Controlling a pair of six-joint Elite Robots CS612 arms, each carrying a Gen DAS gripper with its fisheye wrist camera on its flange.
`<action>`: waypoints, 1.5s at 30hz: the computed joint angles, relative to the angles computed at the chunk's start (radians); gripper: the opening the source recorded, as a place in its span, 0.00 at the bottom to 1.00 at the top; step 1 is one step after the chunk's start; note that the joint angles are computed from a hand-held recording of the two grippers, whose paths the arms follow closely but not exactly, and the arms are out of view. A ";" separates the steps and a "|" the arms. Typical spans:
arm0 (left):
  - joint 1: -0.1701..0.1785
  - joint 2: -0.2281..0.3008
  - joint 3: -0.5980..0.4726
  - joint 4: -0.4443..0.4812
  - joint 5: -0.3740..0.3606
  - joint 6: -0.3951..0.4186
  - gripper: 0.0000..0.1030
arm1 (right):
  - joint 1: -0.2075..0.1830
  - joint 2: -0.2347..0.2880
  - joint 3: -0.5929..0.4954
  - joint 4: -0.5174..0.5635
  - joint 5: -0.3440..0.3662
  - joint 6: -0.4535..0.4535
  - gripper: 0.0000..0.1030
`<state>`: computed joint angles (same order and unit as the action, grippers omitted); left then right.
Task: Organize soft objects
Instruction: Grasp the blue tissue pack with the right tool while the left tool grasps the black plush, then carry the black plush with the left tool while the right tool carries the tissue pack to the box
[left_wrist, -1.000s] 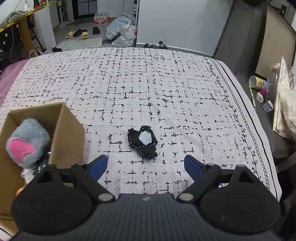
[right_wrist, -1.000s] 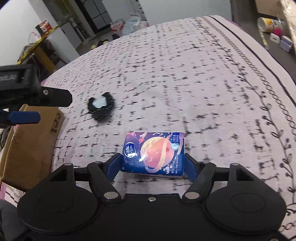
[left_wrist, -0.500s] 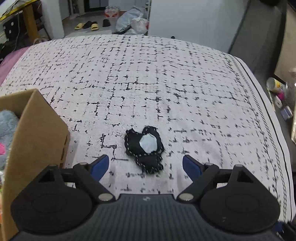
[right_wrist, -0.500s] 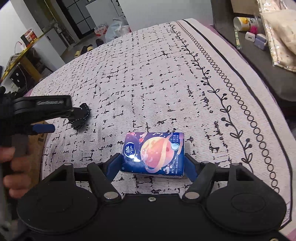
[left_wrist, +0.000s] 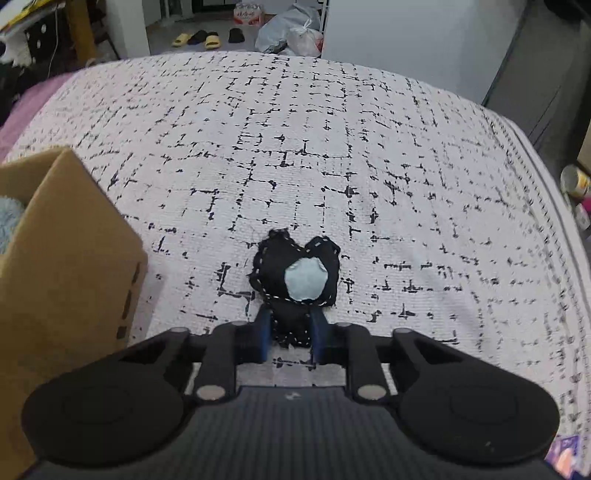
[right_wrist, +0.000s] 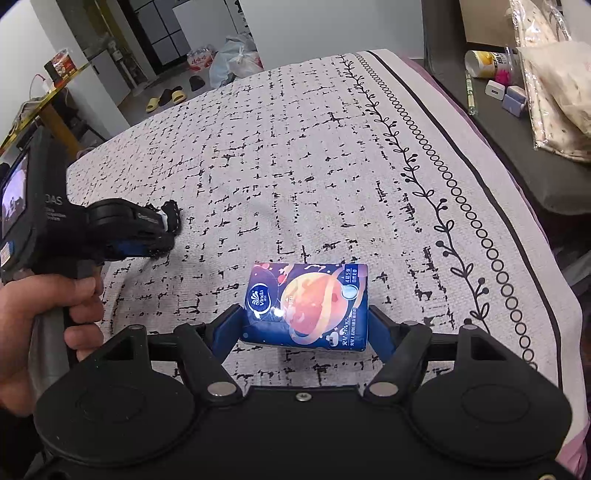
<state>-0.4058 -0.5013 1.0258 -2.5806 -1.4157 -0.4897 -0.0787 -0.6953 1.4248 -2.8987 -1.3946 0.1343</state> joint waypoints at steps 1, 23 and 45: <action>0.002 -0.006 0.009 -0.012 -0.011 0.001 0.12 | 0.002 -0.001 -0.001 -0.002 0.002 0.005 0.67; 0.014 -0.180 0.270 -0.299 -0.139 0.003 0.05 | 0.035 -0.068 0.089 -0.163 -0.009 0.015 0.67; 0.050 -0.294 0.448 -0.441 -0.172 0.003 0.06 | 0.095 -0.081 0.100 -0.268 -0.079 -0.026 0.67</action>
<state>-0.3555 -0.7950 1.4737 -3.0213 -1.5878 -0.4868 0.0167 -0.7765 1.5248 -3.1663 -1.4736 0.1086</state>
